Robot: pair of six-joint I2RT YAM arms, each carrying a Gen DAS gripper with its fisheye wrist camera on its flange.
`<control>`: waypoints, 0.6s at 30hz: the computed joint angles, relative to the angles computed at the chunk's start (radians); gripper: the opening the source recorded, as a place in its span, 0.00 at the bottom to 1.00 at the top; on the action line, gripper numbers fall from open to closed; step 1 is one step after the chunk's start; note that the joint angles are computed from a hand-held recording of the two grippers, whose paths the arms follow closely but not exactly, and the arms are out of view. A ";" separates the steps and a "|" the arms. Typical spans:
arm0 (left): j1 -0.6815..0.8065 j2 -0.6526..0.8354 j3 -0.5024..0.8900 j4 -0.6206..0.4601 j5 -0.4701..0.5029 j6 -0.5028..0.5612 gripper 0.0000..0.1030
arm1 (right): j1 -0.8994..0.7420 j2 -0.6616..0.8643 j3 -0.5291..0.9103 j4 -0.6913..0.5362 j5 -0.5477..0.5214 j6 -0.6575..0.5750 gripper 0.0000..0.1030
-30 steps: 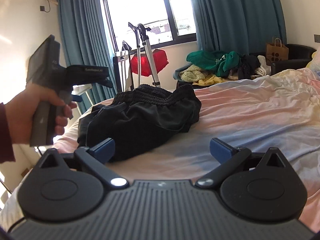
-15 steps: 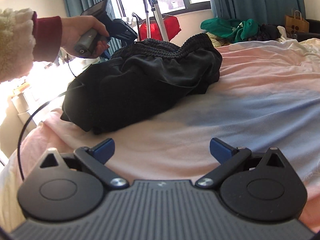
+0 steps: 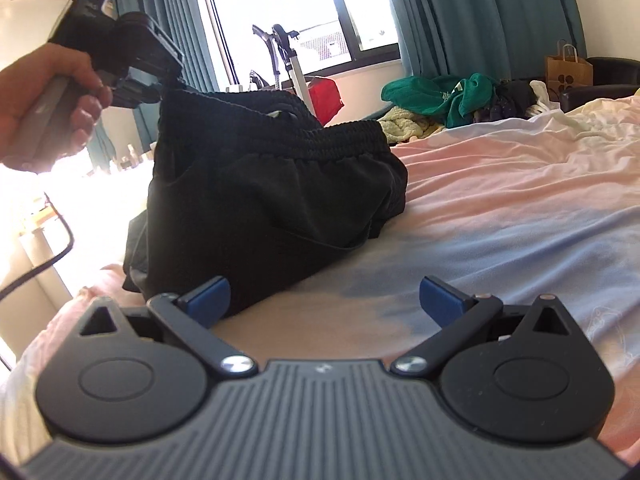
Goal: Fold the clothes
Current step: 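Grasp the ribbed waistband with the left gripper while the right gripper approaches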
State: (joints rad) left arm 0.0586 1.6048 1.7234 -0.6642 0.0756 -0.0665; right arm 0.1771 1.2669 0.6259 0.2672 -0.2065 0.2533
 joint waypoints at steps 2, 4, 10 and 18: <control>-0.050 -0.197 -0.171 -0.001 -0.023 -0.004 0.07 | -0.019 -0.068 -0.019 -0.029 -0.029 0.010 1.00; -0.100 -0.388 -0.312 -0.025 -0.058 -0.001 0.07 | -0.034 -0.154 -0.039 -0.080 -0.051 0.010 1.00; -0.149 -0.897 -0.697 -0.172 -0.107 -0.089 0.06 | -0.080 -0.410 -0.052 -0.302 -0.136 0.007 1.00; 0.415 -1.228 -1.062 -0.305 0.277 0.184 0.05 | 0.047 -0.516 -0.017 -0.509 0.065 -0.094 1.00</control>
State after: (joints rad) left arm 0.4741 0.3763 0.6617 -0.9696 0.3529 0.1176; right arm 0.2243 0.7507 0.6090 -0.2414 -0.1415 0.1592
